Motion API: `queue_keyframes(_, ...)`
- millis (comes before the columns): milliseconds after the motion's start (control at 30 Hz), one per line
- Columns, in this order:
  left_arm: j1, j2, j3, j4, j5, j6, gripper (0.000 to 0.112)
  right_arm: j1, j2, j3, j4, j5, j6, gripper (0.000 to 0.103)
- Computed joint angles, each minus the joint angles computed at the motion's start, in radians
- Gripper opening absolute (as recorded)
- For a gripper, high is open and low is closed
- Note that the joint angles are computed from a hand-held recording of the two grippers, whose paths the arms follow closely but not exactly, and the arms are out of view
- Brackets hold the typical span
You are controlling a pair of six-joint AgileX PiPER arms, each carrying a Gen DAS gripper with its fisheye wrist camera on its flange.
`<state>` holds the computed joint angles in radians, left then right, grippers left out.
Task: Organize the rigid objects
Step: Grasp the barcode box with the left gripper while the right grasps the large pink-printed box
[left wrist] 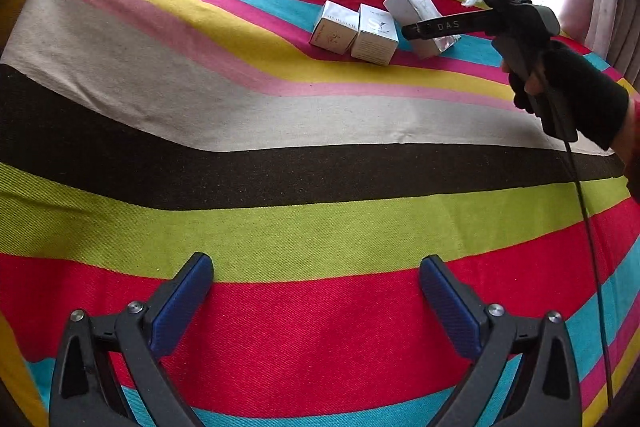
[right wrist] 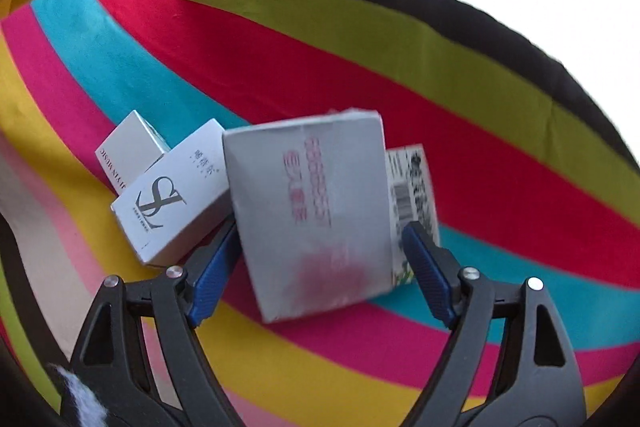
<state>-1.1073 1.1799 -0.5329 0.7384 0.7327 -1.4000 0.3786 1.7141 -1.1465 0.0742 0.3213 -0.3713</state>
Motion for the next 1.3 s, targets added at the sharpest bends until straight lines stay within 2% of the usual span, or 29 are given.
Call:
queue_keyframes(33,0.000,0.000,0.000,0.000,0.000,0.000,0.103,0.006,-0.018,0.018,-0.014,-0.005,-0.008,0.072)
queue_keyframes(100,0.000,0.001,-0.001,0.000,0.000,-0.001,0.103,0.005,-0.069,0.041,0.011,0.052,-0.035,0.072)
queue_keyframes(133,-0.001,0.001,0.000,0.001,0.001,-0.002,0.103,0.003,-0.124,0.062,0.018,0.110,-0.043,0.072)
queue_keyframes(233,0.000,0.002,-0.001,0.000,0.001,-0.002,0.103,0.003,-0.266,0.078,-0.057,0.392,0.021,0.072)
queue_keyframes(300,-0.010,0.006,-0.001,0.006,0.004,-0.016,0.103,-0.044,-0.385,0.133,0.002,0.494,-0.050,0.073)
queue_keyframes(367,-0.017,0.011,-0.003,0.009,0.005,-0.025,0.103,-0.105,-0.428,0.156,0.067,0.606,-0.144,0.073)
queue_keyframes(467,-0.018,0.016,-0.003,0.012,0.000,-0.029,0.103,-0.088,-0.451,0.221,-0.037,0.598,-0.080,0.073)
queue_keyframes(500,-0.019,0.019,-0.004,0.013,0.000,-0.030,0.103,-0.113,-0.446,0.233,-0.026,0.588,-0.098,0.073)
queue_keyframes(600,-0.006,0.006,-0.007,-0.003,0.006,-0.003,0.103,-0.260,-0.471,0.305,0.173,0.550,-0.262,0.073)
queue_keyframes(667,-0.011,0.012,-0.020,-0.015,0.025,-0.007,0.103,-0.291,-0.470,0.345,0.218,0.504,-0.281,0.073)
queue_keyframes(767,0.019,0.090,-0.113,-0.098,0.065,0.020,0.103,-0.317,-0.481,0.401,0.236,0.478,-0.303,0.073)
queue_keyframes(833,0.038,0.140,-0.170,-0.127,0.019,0.060,0.103,-0.338,-0.502,0.442,0.278,0.439,-0.366,0.075)
queue_keyframes(900,0.047,0.240,-0.265,-0.098,-0.021,0.054,0.103,-0.381,-0.533,0.490,0.345,0.401,-0.471,0.074)
queue_keyframes(933,0.059,0.299,-0.328,-0.091,-0.042,0.070,0.103,-0.417,-0.549,0.516,0.387,0.382,-0.533,0.070)
queue_keyframes(1033,0.129,0.504,-0.577,-0.112,-0.115,0.140,0.103,-0.507,-0.595,0.558,0.432,0.375,-0.613,0.069)
queue_keyframes(1067,0.143,0.565,-0.660,-0.124,-0.110,0.159,0.103,-0.553,-0.613,0.575,0.447,0.384,-0.657,0.069)
queue_keyframes(1100,0.153,0.629,-0.757,-0.143,-0.079,0.182,0.103,-0.584,-0.603,0.582,0.479,0.389,-0.698,0.069)
queue_keyframes(1167,0.179,0.774,-0.957,-0.130,-0.051,0.179,0.103,-0.680,-0.636,0.579,0.505,0.456,-0.761,0.069)
queue_keyframes(1200,0.187,0.832,-1.057,-0.160,-0.011,0.202,0.103,-0.700,-0.643,0.588,0.514,0.454,-0.783,0.069)
queue_keyframes(1267,0.203,0.969,-1.257,-0.120,0.046,0.176,0.103,-0.745,-0.642,0.583,0.549,0.485,-0.822,0.070)
queue_keyframes(1300,0.204,1.026,-1.357,-0.125,0.110,0.184,0.103,-0.749,-0.644,0.588,0.559,0.481,-0.834,0.070)
